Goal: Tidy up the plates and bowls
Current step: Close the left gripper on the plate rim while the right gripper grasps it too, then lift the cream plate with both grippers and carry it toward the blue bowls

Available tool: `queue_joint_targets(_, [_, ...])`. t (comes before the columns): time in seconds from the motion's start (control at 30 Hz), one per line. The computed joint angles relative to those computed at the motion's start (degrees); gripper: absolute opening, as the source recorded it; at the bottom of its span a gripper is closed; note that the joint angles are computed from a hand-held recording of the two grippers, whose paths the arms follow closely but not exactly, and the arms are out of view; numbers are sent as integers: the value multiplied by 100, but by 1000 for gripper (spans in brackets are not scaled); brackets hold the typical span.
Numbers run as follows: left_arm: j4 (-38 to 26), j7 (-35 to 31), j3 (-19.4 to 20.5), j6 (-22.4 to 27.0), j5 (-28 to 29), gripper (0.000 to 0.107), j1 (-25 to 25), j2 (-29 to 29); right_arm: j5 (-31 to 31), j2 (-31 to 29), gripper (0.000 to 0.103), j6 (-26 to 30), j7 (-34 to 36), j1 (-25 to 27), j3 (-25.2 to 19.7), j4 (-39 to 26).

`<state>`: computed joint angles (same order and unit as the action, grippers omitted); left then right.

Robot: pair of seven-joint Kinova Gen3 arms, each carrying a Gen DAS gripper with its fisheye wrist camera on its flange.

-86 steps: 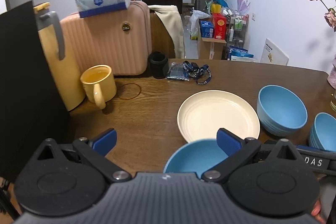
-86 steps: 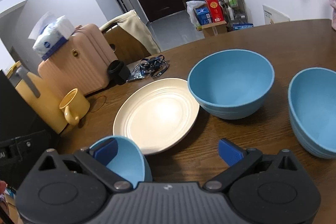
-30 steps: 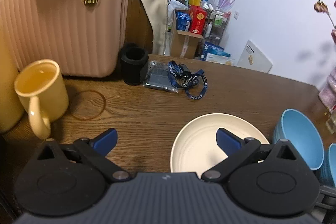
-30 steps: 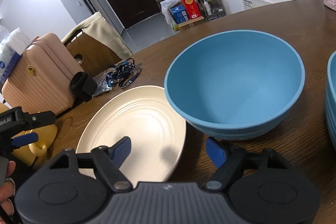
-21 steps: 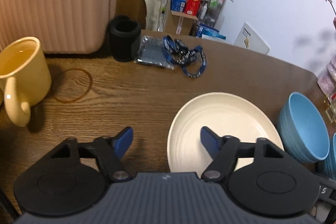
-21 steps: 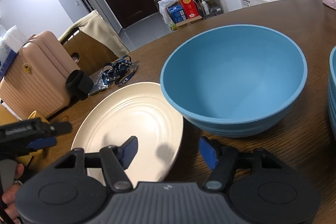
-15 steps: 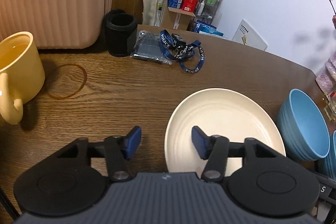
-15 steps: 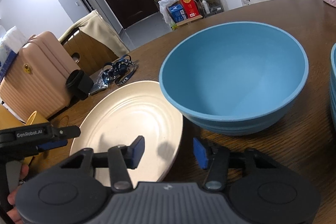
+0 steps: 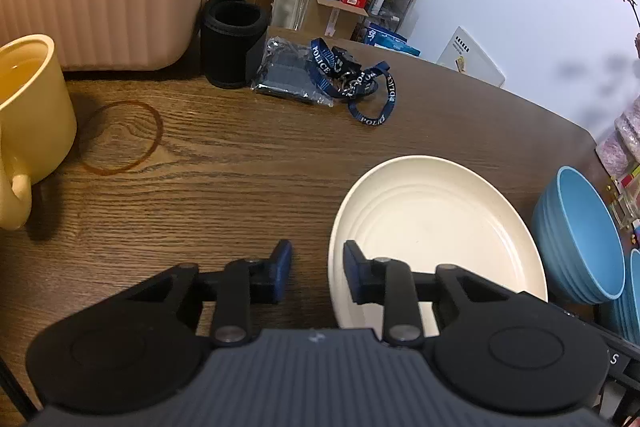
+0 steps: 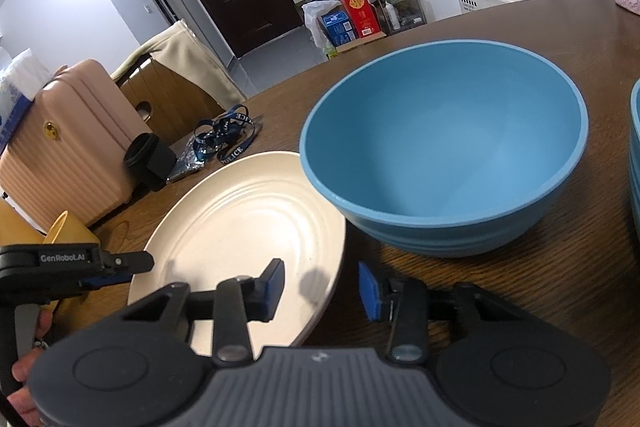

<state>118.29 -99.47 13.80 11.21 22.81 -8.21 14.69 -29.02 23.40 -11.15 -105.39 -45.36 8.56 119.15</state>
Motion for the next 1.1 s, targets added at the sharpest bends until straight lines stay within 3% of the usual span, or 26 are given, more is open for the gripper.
queue_joint_targets(0.37, [-29, -567, 488, 49, 366, 9, -475, 166, 401, 91, 14, -266, -303, 625, -651, 41])
queue_joint_targets(1.1, [108, -259, 191, -167, 157, 9, -120, -22, 626, 91, 12, -559, -474, 852, -950, 171])
